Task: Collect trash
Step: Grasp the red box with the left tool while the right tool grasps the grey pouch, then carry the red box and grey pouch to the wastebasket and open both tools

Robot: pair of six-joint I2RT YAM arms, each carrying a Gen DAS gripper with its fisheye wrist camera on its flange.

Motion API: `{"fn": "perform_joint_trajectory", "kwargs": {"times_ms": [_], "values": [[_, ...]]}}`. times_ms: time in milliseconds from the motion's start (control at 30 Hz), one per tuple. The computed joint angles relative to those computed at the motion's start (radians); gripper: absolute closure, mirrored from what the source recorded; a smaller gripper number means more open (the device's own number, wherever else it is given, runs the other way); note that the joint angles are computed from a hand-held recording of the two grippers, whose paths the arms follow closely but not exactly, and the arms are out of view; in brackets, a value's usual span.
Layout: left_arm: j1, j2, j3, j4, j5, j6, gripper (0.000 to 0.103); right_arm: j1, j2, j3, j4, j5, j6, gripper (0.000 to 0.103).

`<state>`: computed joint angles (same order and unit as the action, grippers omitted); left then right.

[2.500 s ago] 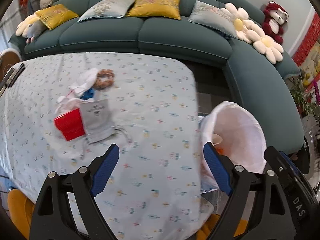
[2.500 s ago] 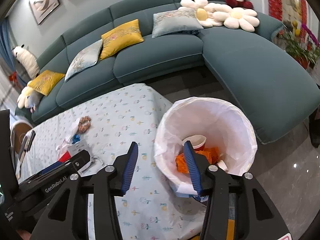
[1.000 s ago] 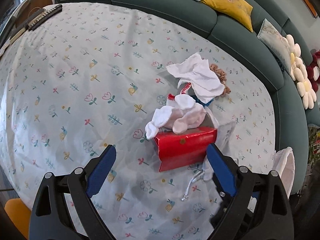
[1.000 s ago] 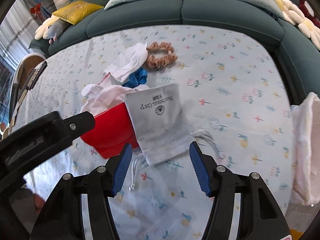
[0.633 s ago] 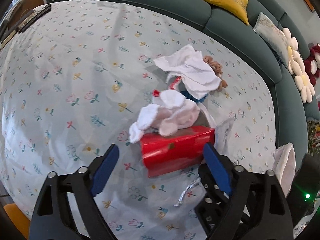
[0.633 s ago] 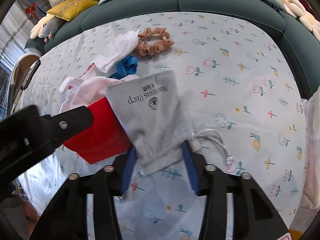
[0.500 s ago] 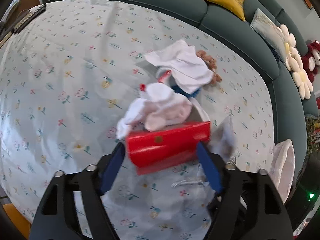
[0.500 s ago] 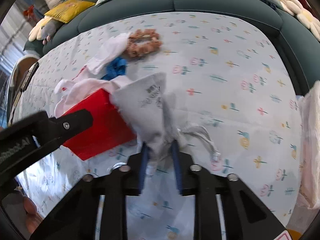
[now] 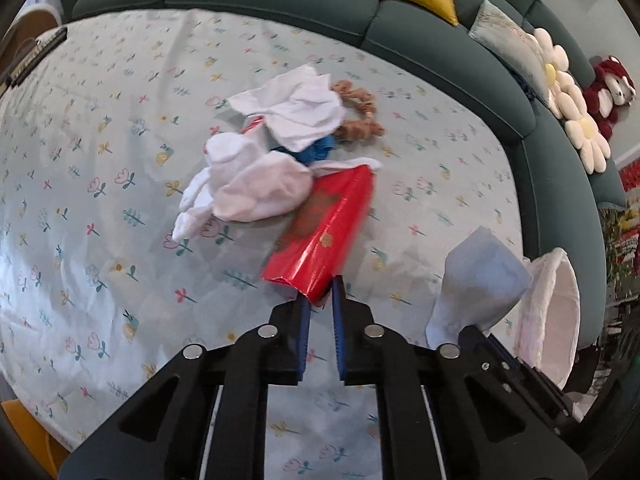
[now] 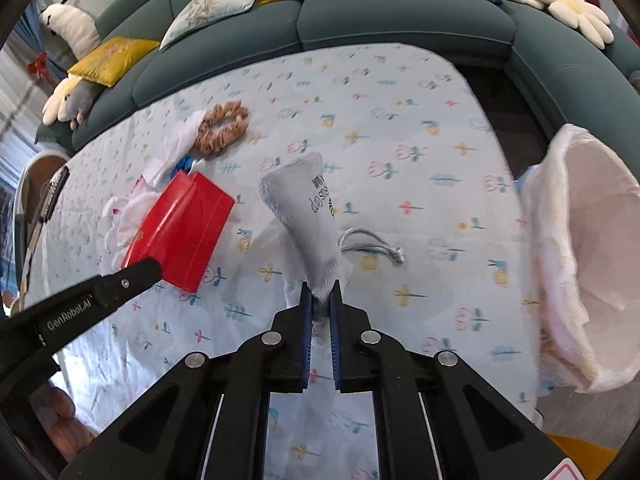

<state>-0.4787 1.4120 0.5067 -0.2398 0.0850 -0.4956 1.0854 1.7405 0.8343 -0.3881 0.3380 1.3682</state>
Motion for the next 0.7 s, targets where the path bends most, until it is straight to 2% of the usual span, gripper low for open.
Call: {"fn": "perform_joint_trajectory", "kwargs": {"times_ms": [333,700], "values": [[-0.218,-0.175,0.017,-0.121,-0.087,-0.118,0.096,0.074,-0.205,-0.080,-0.134,0.086,0.105,0.096],[-0.452,-0.209,0.104,-0.221,-0.195,-0.222,0.096,0.161,-0.397,-0.129,-0.307,0.179,0.233,0.100]]}}
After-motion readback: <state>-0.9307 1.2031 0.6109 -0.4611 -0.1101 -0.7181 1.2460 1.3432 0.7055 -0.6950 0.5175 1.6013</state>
